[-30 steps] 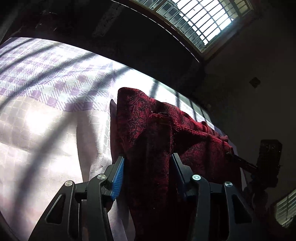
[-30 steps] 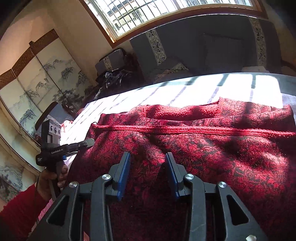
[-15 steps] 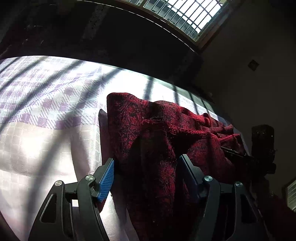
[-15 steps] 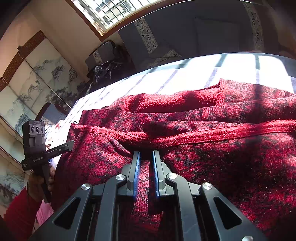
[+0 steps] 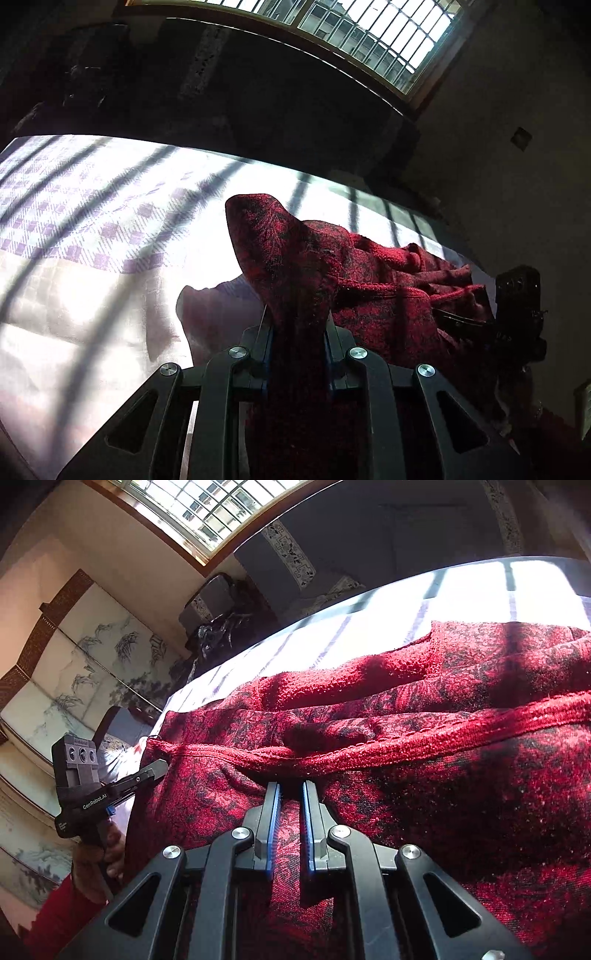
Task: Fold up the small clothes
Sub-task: 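Lift the held sweater edge with both grippers and fold it over the bundle, then open both grippers to release the folded sweater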
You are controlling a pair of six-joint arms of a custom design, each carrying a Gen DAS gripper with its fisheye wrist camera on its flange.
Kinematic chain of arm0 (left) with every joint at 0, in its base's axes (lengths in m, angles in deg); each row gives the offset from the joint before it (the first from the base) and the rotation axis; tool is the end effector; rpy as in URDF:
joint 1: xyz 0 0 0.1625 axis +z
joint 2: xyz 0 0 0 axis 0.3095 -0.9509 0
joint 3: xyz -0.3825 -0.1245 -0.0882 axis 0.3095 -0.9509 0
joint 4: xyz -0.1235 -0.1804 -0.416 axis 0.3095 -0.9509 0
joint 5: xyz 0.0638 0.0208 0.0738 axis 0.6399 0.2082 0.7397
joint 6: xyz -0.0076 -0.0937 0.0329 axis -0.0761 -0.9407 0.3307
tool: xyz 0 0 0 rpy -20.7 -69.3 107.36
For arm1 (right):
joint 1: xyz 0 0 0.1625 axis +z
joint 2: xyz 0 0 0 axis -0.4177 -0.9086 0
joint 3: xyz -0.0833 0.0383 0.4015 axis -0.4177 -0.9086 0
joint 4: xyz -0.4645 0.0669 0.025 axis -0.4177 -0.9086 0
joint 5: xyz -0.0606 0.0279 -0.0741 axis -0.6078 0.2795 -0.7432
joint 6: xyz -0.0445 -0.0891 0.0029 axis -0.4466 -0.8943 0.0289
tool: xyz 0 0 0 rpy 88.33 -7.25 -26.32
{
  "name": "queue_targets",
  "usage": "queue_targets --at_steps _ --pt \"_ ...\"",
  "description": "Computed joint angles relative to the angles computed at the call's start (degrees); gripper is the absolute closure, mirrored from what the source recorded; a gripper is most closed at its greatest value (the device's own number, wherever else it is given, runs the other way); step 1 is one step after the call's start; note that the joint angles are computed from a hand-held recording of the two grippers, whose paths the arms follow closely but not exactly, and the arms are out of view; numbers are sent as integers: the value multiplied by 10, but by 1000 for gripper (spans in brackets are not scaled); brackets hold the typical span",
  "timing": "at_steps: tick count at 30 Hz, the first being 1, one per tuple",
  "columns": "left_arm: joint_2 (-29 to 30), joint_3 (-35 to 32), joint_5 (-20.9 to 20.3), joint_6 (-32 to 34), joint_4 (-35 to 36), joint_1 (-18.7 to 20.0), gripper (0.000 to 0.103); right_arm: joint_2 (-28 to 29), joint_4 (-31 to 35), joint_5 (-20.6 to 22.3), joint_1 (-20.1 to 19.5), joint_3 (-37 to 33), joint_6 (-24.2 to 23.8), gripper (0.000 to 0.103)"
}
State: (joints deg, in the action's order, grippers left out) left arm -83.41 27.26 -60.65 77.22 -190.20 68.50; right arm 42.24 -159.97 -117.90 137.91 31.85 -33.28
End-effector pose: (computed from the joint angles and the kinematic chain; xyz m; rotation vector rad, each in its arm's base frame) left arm 0.0904 -0.7089 0.4016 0.9512 2.8683 -0.4798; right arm 0.3272 -0.5333 -0.0376 -0.0378 -2.7515 1.0942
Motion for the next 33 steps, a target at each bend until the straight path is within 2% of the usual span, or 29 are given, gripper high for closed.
queue_targets --at_steps 3,6,14,18,21,25,28,31,33 --pt "-20 8 3 0 8 -18 84 -7 -18 32 -13 14 16 103" --pt "-35 8 2 -4 39 -41 84 -8 -19 35 -14 15 17 103" --pt "-85 62 33 -20 104 -133 84 -16 -22 53 -23 26 24 103" --pt "-90 80 11 -64 132 -169 84 -17 -33 68 -27 32 24 103" --pt "-82 89 -37 -113 133 -186 84 -20 -47 92 -38 39 23 103" --pt "-70 119 -131 -180 89 -188 84 -22 -74 127 -52 50 30 103" --pt "-57 145 -214 -232 37 -163 84 -23 -110 170 -68 64 42 103" --pt "-38 169 -306 -300 -40 -124 84 -25 -116 194 -77 69 47 103" --pt "-26 169 -331 -319 -64 -109 84 -33 -112 222 -86 78 57 103"
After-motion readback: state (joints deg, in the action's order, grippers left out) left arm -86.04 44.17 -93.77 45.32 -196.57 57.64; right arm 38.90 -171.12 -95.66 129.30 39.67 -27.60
